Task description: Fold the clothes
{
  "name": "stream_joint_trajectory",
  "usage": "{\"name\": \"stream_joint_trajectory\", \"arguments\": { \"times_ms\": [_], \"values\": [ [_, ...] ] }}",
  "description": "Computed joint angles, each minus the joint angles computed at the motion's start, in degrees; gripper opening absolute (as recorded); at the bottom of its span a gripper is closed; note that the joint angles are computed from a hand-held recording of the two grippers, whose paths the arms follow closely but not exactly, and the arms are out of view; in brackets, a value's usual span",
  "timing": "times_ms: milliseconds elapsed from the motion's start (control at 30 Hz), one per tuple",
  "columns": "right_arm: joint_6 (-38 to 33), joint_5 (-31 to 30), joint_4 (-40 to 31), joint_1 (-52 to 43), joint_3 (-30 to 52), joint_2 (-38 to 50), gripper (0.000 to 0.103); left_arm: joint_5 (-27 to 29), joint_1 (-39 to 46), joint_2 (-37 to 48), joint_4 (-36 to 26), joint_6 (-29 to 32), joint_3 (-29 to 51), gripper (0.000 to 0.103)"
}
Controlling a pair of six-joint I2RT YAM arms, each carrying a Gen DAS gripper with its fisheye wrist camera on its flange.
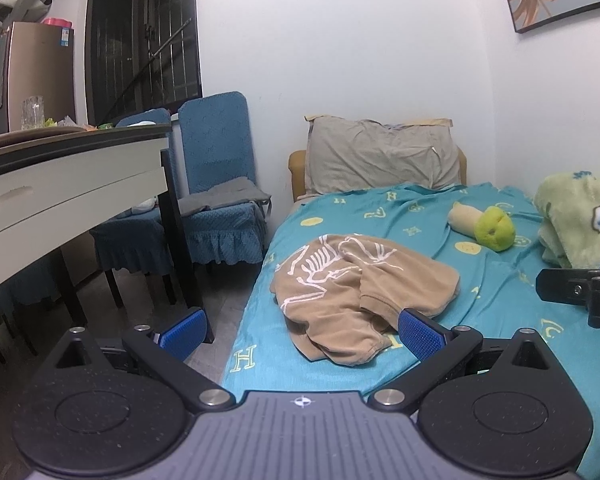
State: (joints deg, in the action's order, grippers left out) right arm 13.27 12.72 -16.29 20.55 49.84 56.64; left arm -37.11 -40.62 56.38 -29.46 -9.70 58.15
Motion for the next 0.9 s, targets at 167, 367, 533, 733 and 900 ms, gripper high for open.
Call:
{"name": "stream_joint_trajectory", "arguments": {
  "times_ms": [167, 367, 533, 733, 900],
  "values": [
    [0.2, -0.8, -0.7, -0.6, 0.7, 0.3, 0.090, 0.3, -0.1, 0.2, 0.1, 0.0, -0.1, 0.103],
    [0.7, -1.6, -0.9, -1.1, 0.6, 0.3, 0.090, 0.7, 0.1, 0.2, 0.2, -0.3, -0.3, 0.103],
    [1.1, -2.1, -1.1, -1.3, 0.6, 0.5, 0.090, 1.6, 0.4, 0.0, 0.2, -0.4, -0.2, 0.103],
    [1.8, -3.3, -1.5, -2.2, 0.7, 0.9, 0.090, 0.2, -0.4, -0.6, 1.1, 0.4, -0.7, 0.103],
    [3.1, -4.9, -1.9, -3.2, 0.9, 1.1, 0.090, 1.5, 1.2, -0.7, 0.4, -0.4, 0.4, 0.103]
  ]
}}
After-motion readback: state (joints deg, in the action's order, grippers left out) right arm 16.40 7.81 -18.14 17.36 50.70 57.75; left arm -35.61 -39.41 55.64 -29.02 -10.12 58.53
